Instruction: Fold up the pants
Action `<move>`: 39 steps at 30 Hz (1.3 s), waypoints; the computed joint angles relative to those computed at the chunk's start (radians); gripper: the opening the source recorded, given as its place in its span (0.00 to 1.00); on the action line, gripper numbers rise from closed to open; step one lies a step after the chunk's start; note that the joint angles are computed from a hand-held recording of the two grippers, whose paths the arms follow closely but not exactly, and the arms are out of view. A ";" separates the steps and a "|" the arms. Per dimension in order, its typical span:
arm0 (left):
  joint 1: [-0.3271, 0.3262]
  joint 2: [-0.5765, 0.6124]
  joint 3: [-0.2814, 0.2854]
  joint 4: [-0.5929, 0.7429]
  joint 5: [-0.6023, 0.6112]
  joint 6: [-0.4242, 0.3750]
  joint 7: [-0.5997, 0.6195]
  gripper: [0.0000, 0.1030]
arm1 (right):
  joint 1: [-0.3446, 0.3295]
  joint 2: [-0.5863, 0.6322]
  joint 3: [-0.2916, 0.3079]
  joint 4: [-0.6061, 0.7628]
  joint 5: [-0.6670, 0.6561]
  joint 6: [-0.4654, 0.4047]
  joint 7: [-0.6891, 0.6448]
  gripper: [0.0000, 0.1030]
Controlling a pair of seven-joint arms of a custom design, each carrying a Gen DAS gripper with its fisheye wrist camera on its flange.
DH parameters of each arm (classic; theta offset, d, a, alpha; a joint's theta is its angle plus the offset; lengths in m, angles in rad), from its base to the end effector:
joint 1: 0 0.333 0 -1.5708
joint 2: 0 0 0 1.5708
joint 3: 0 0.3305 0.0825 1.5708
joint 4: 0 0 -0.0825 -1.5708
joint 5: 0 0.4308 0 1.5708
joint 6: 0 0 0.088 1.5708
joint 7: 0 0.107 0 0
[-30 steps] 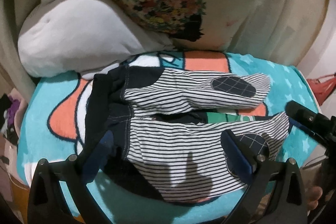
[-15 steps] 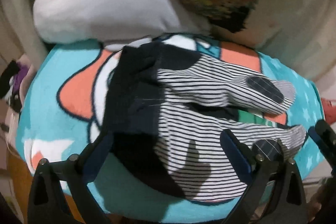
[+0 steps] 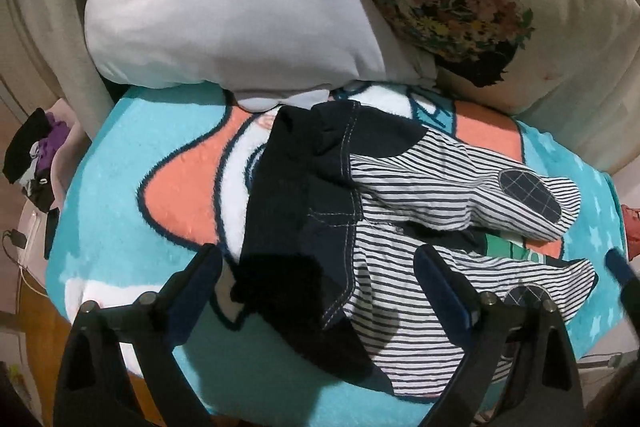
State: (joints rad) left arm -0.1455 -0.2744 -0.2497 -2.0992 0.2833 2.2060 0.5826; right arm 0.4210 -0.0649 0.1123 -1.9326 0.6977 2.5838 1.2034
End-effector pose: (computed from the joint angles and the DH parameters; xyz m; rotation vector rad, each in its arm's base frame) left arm 0.5082 -0.2140 0.5754 -2.3362 1.4448 -0.4669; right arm 0.5496 0.3131 0.5939 -1.9109 1.2139 -0.0219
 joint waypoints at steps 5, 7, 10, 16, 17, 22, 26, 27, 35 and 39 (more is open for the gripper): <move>0.004 0.017 0.001 0.019 0.023 -0.016 0.017 0.93 | -0.005 0.022 0.008 0.020 -0.101 -0.057 0.055 0.78; 0.004 0.025 0.003 0.031 0.032 -0.020 0.034 0.93 | -0.008 0.037 0.011 0.037 -0.160 -0.067 0.087 0.78; 0.004 0.042 0.007 0.053 0.038 -0.024 0.061 0.93 | -0.018 0.073 0.010 0.080 -0.213 -0.103 0.130 0.75; -0.003 0.075 0.013 0.092 0.029 -0.012 0.107 0.93 | -0.036 0.146 0.014 0.177 -0.296 -0.140 0.181 0.71; -0.005 0.082 0.011 0.100 0.034 -0.013 0.113 0.93 | -0.037 0.154 0.015 0.188 -0.318 -0.139 0.187 0.71; -0.017 0.107 0.007 0.122 0.044 -0.012 0.134 0.93 | -0.044 0.192 0.015 0.226 -0.373 -0.150 0.241 0.71; -0.025 0.127 0.004 0.142 0.064 -0.031 0.140 0.93 | -0.052 0.209 0.014 0.239 -0.392 -0.165 0.275 0.71; -0.026 0.130 0.005 0.144 0.068 -0.034 0.139 0.93 | -0.054 0.214 0.012 0.243 -0.401 -0.171 0.284 0.71; -0.034 0.170 0.015 0.170 0.082 -0.056 0.143 0.94 | -0.062 0.245 0.010 0.276 -0.448 -0.187 0.301 0.71; -0.033 0.199 0.026 0.182 0.070 -0.048 0.153 0.94 | -0.066 0.278 0.008 0.318 -0.467 -0.200 0.308 0.71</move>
